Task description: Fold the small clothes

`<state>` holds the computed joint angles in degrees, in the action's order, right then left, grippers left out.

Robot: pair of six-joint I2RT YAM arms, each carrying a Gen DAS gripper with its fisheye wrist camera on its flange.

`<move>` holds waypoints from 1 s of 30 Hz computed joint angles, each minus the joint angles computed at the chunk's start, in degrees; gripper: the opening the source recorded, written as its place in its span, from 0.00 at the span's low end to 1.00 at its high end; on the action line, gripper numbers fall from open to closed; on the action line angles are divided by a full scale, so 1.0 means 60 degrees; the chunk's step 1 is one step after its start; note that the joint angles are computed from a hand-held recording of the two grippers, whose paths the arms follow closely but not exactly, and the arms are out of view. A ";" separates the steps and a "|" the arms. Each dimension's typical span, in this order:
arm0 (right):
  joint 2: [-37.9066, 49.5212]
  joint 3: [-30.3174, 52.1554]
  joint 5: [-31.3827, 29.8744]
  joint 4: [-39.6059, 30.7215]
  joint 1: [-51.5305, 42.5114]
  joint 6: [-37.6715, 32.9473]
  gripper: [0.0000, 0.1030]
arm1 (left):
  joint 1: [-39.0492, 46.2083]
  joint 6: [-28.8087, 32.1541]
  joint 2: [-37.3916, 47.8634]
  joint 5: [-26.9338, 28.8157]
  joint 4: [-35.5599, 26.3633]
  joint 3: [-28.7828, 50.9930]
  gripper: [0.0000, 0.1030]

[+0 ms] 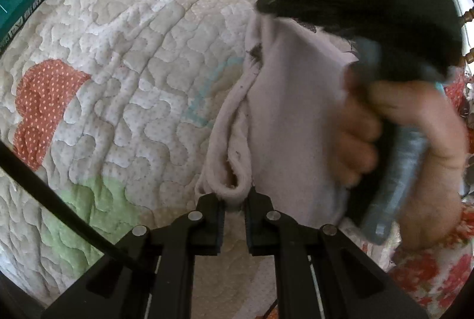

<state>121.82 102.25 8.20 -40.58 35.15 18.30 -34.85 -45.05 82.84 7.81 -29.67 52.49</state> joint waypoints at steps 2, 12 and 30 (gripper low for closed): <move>0.0369 0.0073 -0.0410 -0.0094 -0.0104 -0.0014 0.06 | -0.0115 0.0068 -0.0003 -0.0168 -0.0149 0.0110 0.10; -0.4790 -0.4611 -0.3146 0.1954 -0.2178 0.0441 0.65 | 0.0290 0.0193 -0.1369 -0.0574 -0.0035 -0.0038 0.37; -0.8500 -1.2661 -0.6762 0.6580 -0.4284 0.2842 0.30 | -0.0320 0.0936 0.1291 -0.0363 0.0764 0.0836 0.24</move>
